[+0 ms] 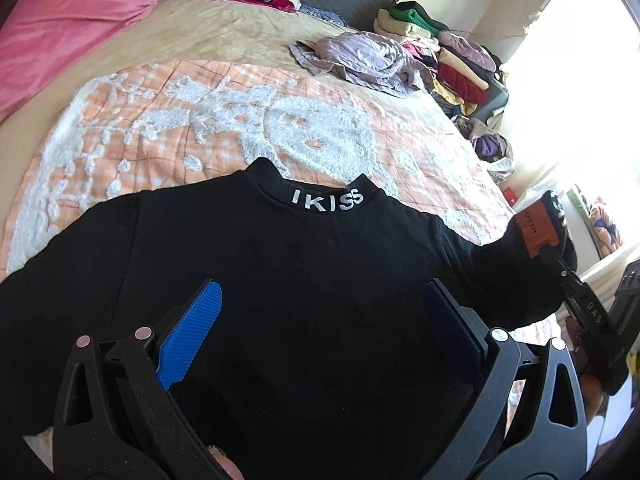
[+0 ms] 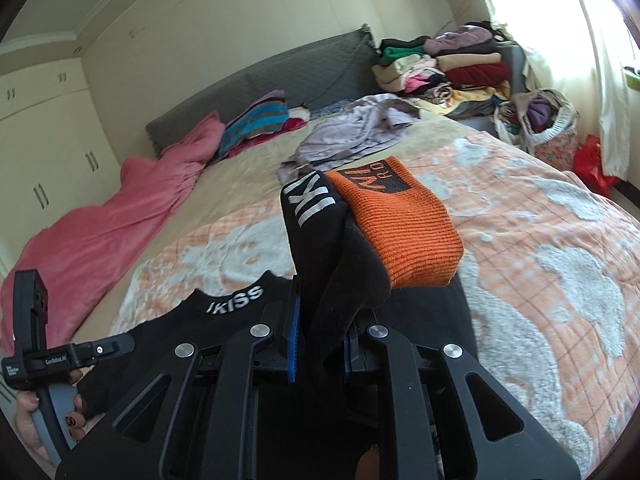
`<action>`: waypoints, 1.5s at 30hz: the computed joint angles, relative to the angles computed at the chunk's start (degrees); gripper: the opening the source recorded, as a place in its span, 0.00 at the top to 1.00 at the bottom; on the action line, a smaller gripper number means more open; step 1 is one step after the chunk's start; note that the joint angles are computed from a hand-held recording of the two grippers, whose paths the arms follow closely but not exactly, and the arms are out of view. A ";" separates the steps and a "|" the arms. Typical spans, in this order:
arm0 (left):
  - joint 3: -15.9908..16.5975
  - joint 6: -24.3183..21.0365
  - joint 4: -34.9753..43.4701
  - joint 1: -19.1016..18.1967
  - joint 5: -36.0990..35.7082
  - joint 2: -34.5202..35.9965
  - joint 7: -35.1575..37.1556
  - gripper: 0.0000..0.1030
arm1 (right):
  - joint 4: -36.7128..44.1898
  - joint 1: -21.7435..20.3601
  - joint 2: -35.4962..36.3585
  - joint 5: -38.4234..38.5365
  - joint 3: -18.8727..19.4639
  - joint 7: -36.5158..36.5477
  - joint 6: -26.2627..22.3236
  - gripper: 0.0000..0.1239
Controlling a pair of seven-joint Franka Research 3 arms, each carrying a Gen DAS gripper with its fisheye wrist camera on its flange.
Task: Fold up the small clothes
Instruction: 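Carry the sleeve across the shirt front toward the left gripper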
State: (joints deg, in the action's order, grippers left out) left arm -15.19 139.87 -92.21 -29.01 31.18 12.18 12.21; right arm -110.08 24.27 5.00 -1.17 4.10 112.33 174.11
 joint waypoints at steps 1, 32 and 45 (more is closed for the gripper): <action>-0.03 0.91 -0.86 0.24 -0.45 -0.48 -0.09 0.10 | 0.67 0.24 0.39 -0.24 0.23 -0.33 -0.58 0.88; -1.06 16.76 -19.82 6.44 -6.18 -9.98 -7.24 0.21 | 11.00 7.56 9.39 3.76 4.10 -12.21 -9.73 0.59; -1.43 20.28 -18.64 6.08 -12.86 -7.66 -1.04 0.34 | 7.36 5.54 7.60 12.16 5.40 -16.17 -11.17 0.58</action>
State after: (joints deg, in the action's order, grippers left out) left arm -16.62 160.15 -110.86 -22.93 18.32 4.52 11.17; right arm -102.73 29.82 12.60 11.00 9.50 96.16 162.94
